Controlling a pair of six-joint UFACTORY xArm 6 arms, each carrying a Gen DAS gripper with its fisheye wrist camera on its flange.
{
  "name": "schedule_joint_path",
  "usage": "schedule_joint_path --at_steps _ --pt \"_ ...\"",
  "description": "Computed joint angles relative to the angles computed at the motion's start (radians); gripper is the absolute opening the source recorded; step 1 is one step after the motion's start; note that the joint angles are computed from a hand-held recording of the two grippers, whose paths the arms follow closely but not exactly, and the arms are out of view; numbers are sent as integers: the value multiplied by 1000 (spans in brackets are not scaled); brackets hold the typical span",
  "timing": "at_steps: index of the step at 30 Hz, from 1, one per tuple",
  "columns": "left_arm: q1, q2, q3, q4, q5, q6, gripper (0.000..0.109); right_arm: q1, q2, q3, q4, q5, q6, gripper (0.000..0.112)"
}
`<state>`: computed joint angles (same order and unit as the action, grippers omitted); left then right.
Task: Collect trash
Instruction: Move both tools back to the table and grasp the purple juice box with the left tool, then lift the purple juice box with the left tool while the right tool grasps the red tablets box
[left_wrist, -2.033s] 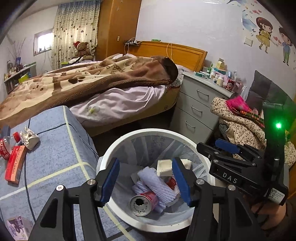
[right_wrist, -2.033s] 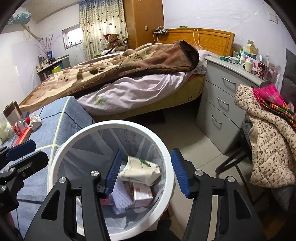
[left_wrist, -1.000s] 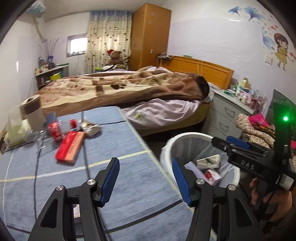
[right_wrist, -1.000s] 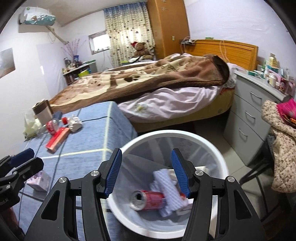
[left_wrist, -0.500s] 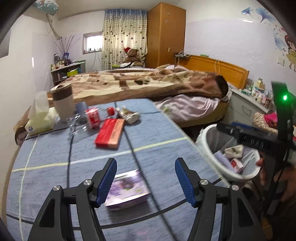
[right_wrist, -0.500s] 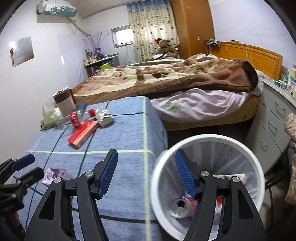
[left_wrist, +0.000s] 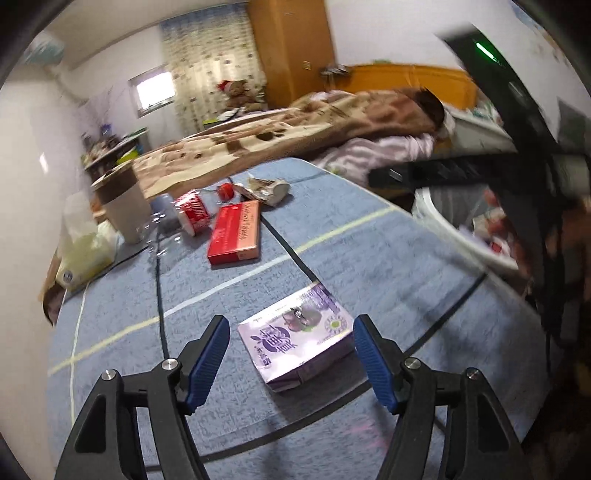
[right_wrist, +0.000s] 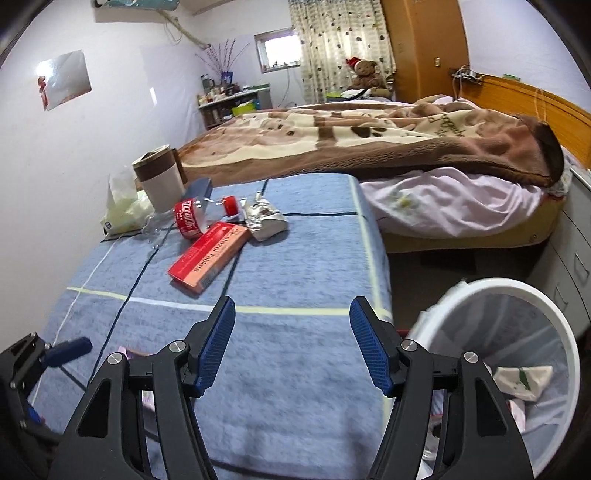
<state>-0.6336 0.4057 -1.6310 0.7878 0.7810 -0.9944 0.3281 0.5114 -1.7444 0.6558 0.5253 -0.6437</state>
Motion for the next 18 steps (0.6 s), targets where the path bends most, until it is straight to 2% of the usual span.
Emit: schedule_joint_path --at_steps 6,12,18 --pt "12 65 -65 -48 52 113 69 24 51 -75 -27 40 23 66" --pt "56 83 -73 -81 42 114 69 33 141 -208 -113 113 113 66" --pt "112 70 -42 -131 -30 108 69 45 239 -365 -174 178 181 66"
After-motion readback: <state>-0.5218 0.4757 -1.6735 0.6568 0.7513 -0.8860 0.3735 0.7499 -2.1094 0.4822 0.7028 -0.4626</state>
